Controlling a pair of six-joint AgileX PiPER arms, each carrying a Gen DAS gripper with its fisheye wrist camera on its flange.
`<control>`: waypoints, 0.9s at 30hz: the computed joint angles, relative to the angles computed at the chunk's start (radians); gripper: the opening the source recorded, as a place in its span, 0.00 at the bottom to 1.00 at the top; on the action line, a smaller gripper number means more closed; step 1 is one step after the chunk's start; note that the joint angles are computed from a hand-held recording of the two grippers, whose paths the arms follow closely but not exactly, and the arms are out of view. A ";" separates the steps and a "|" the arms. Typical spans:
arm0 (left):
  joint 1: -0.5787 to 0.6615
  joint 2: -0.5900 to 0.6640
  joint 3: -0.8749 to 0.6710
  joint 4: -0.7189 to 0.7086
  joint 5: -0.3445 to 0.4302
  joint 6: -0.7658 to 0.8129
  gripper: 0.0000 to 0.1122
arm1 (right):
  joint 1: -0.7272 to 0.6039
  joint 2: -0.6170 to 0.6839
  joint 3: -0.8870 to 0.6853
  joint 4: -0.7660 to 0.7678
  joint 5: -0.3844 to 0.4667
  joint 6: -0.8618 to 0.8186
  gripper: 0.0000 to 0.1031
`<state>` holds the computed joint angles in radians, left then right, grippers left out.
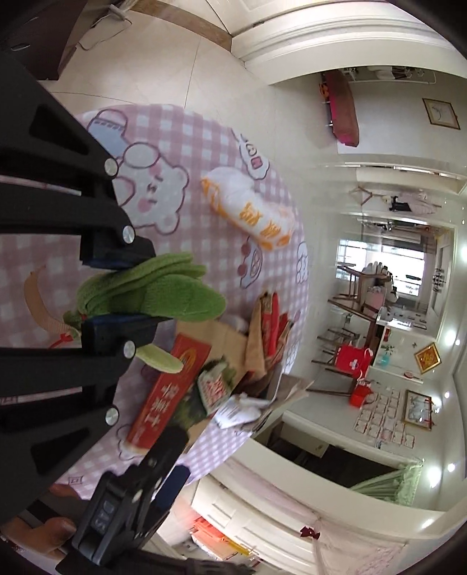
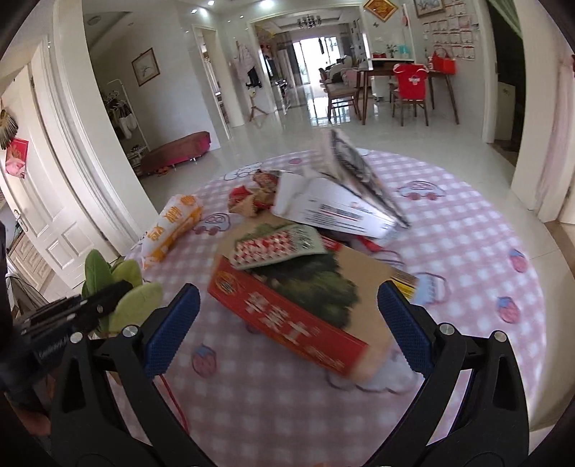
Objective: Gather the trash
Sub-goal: 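Grasp the red-and-white wrapper with the right gripper while the left gripper holds the stalk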
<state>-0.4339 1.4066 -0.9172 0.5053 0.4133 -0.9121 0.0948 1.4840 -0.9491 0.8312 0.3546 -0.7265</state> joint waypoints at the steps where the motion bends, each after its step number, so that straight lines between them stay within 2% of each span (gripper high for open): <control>1: 0.011 0.005 -0.002 -0.005 -0.005 0.011 0.16 | 0.024 0.026 -0.020 0.000 -0.017 0.009 0.94; 4: 0.048 0.013 -0.013 -0.053 -0.014 0.073 0.16 | 0.084 0.102 -0.095 -0.149 -0.051 0.160 0.93; 5: 0.061 0.025 -0.023 -0.069 -0.019 0.096 0.17 | 0.099 0.130 -0.121 -0.221 -0.059 0.229 0.89; 7: 0.072 0.041 -0.033 -0.094 -0.026 0.128 0.17 | 0.112 0.175 -0.166 -0.313 -0.045 0.314 0.78; 10: 0.091 0.064 -0.052 -0.145 -0.035 0.188 0.17 | 0.112 0.199 -0.192 -0.355 -0.032 0.356 0.64; 11: 0.090 0.074 -0.061 -0.155 -0.035 0.199 0.17 | 0.110 0.204 -0.196 -0.347 -0.036 0.343 0.57; 12: 0.090 0.077 -0.061 -0.162 -0.038 0.209 0.17 | 0.107 0.216 -0.210 -0.336 -0.028 0.330 0.45; 13: 0.093 0.082 -0.063 -0.181 -0.041 0.230 0.17 | 0.098 0.226 -0.219 -0.298 -0.010 0.290 0.37; 16: 0.083 0.092 -0.079 -0.208 -0.038 0.253 0.17 | 0.090 0.236 -0.211 -0.237 -0.017 0.211 0.33; 18: 0.068 0.093 -0.084 -0.199 -0.032 0.245 0.17 | 0.075 0.223 -0.190 -0.153 -0.008 0.125 0.25; 23: 0.005 0.062 -0.089 -0.150 -0.001 0.188 0.17 | -0.006 0.149 -0.107 0.123 0.070 -0.157 0.19; 25: -0.020 0.053 -0.098 -0.129 0.010 0.169 0.16 | -0.032 0.124 -0.082 0.186 0.092 -0.219 0.17; 27: -0.063 0.048 -0.116 -0.087 0.036 0.122 0.16 | -0.096 0.079 -0.041 0.284 0.168 -0.311 0.16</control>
<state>-0.4974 1.4548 -1.0337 0.4182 0.4495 -0.7904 -0.0013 1.5625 -0.9902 1.1154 0.5229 -1.0372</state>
